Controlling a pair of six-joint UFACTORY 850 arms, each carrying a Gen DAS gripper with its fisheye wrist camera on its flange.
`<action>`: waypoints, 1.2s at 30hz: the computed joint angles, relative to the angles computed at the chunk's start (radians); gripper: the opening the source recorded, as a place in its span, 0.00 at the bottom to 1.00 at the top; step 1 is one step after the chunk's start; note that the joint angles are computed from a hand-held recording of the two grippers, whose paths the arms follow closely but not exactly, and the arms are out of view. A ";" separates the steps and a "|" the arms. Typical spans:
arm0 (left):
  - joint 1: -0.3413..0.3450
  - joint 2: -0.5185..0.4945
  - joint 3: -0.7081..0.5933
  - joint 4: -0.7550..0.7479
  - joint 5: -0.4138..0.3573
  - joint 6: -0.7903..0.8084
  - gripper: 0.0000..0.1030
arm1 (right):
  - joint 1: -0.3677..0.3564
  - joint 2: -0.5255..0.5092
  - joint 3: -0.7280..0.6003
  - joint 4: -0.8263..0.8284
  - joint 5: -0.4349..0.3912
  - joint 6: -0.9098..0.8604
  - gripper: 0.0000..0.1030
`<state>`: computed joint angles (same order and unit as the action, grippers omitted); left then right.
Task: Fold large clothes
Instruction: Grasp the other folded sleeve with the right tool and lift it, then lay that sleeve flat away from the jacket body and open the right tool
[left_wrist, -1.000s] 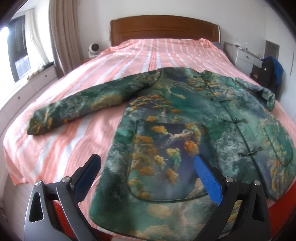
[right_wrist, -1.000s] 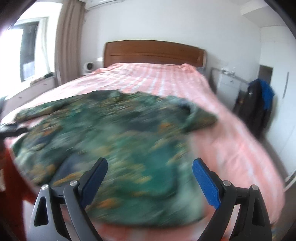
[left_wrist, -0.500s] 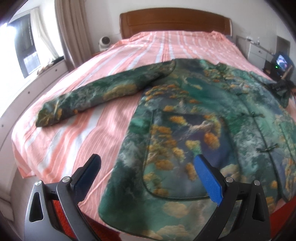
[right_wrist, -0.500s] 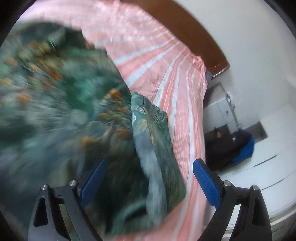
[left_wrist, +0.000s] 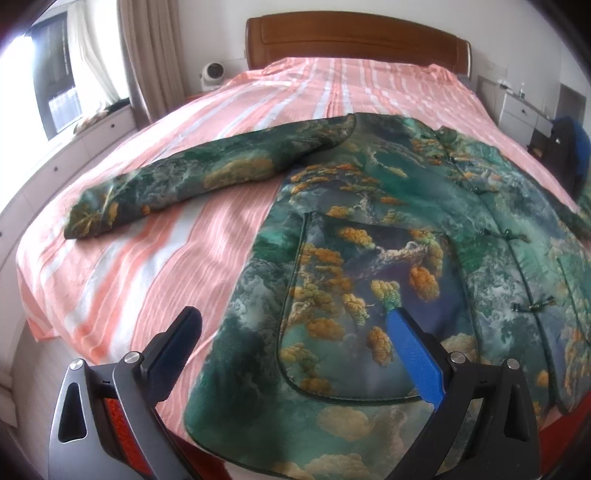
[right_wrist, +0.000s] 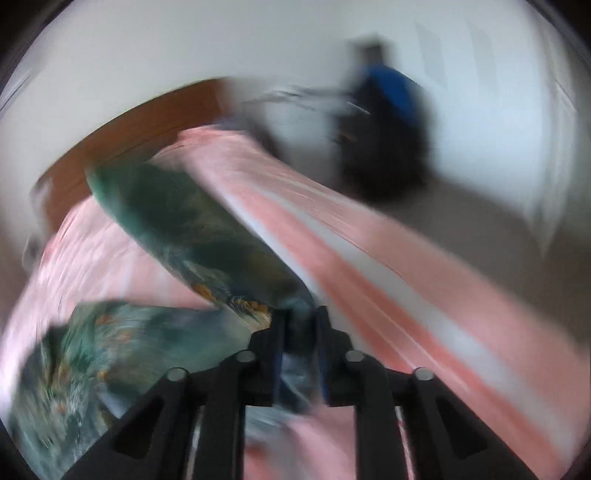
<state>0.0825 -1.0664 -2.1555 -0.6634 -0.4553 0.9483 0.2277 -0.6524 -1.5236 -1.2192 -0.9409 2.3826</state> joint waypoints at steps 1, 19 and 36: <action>0.000 -0.004 -0.008 0.012 -0.009 -0.018 0.98 | 0.000 0.041 0.083 0.036 0.038 0.075 0.55; 0.000 0.134 0.172 -0.290 0.029 0.308 0.98 | 0.364 -0.018 0.074 -0.187 0.021 0.210 0.97; 0.014 0.171 0.244 -0.407 0.039 0.392 0.98 | 0.460 -0.163 -0.140 -0.198 0.006 -0.085 0.97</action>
<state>0.0967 -0.8958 -1.9115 -1.0704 -0.4158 1.3403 0.6877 -0.8150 -1.6634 -1.4168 -0.9347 2.2975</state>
